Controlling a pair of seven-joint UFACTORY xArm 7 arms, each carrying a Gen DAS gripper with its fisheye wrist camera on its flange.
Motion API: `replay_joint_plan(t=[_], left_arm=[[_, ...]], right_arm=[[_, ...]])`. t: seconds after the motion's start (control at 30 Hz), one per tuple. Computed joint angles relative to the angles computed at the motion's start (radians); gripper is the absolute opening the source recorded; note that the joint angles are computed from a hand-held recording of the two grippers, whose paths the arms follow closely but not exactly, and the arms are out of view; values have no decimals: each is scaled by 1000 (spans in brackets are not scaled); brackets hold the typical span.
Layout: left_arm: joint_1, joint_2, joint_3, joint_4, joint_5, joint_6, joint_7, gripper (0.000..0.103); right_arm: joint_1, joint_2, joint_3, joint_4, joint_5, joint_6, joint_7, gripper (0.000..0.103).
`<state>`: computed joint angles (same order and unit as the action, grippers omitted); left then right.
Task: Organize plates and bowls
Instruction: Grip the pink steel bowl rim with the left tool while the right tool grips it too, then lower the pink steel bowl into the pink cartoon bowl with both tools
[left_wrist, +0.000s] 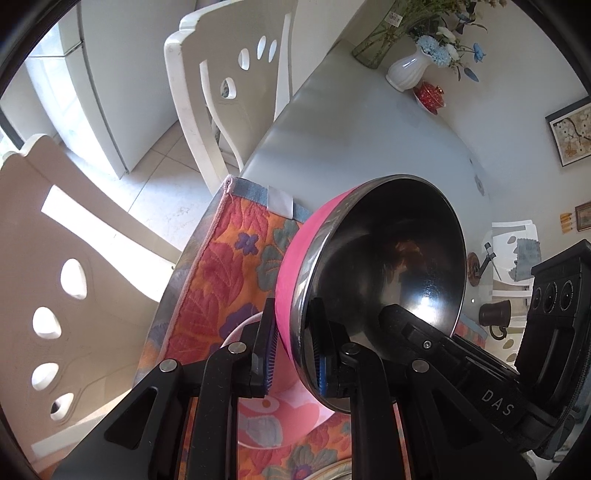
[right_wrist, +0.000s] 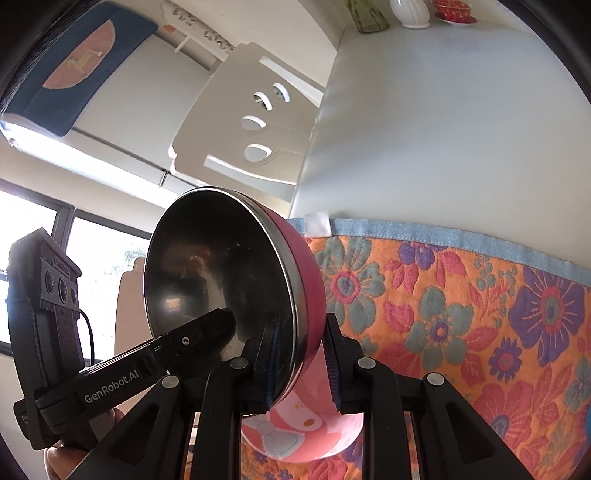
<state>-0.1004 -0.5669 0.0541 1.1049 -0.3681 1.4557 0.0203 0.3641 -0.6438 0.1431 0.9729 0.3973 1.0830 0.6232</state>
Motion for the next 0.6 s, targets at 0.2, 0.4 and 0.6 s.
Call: replay_joint_plan(t=[0.2, 0.4, 0.6], left_arm=[[8, -38, 20, -1, -2, 25, 3, 14], [16, -74, 35, -9, -7, 51, 2, 14], [24, -113, 34, -36, 11, 73, 2, 14]], right_arm=[[7, -2, 21, 36, -14, 31, 22, 21], [15, -7, 43, 67, -29, 61, 48, 21], [27, -18, 59, 69, -38, 93, 65, 21]])
